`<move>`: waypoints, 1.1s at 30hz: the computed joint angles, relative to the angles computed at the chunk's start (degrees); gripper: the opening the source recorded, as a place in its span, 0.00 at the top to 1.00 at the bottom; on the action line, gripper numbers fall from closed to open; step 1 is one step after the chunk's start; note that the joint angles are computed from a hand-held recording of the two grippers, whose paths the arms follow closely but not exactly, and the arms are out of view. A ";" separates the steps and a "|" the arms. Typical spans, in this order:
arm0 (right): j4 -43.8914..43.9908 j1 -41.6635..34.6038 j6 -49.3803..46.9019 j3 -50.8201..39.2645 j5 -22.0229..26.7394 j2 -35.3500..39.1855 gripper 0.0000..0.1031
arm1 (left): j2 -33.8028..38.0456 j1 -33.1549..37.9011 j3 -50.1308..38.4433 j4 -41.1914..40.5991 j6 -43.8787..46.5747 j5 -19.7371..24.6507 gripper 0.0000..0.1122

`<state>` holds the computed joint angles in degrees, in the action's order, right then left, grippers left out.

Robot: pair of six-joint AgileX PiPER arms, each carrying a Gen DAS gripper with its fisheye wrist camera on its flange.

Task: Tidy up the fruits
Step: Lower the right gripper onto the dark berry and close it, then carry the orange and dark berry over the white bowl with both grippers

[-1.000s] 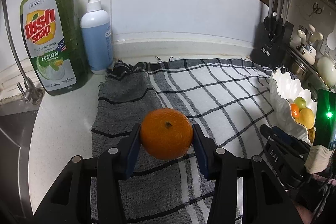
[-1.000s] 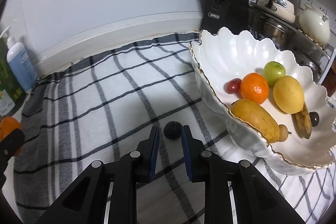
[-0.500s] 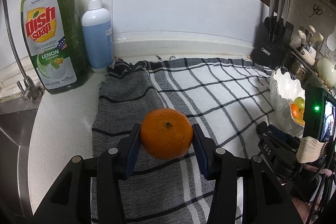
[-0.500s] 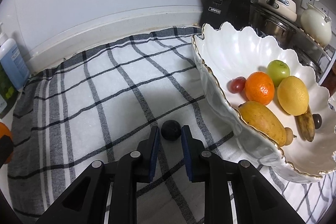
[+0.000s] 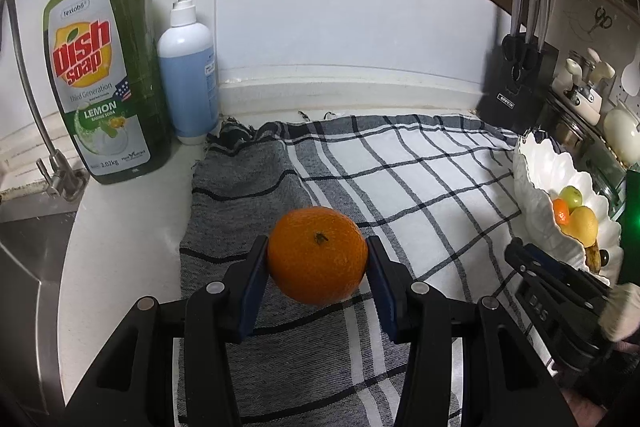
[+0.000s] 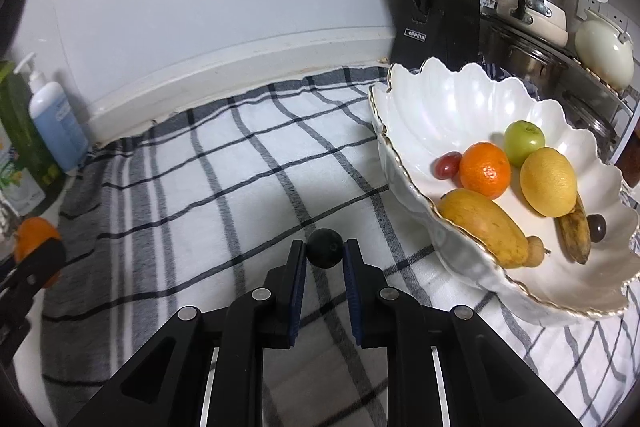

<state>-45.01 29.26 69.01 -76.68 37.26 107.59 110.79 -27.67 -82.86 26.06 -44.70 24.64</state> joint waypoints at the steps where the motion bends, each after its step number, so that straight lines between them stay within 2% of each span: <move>1: -0.06 0.16 0.10 0.62 -0.19 -0.76 0.80 | -0.02 -0.16 -0.02 0.54 -0.41 0.09 0.58; 11: -1.53 0.38 1.64 7.84 -1.25 -9.36 0.80 | -0.98 -3.37 -0.52 1.08 -0.68 1.44 0.58; 20: -3.10 -1.28 3.17 15.39 -0.84 -19.28 0.80 | -1.85 -9.14 -3.07 2.20 -2.51 4.55 0.58; 26: -3.36 -4.06 2.69 19.38 -0.50 -25.58 0.80 | 0.05 -13.22 -9.50 0.72 -0.39 7.91 0.58; 33: -0.48 -10.78 -2.91 21.34 -1.90 -31.12 0.80 | 5.64 -17.30 -22.71 -1.95 4.18 13.84 0.58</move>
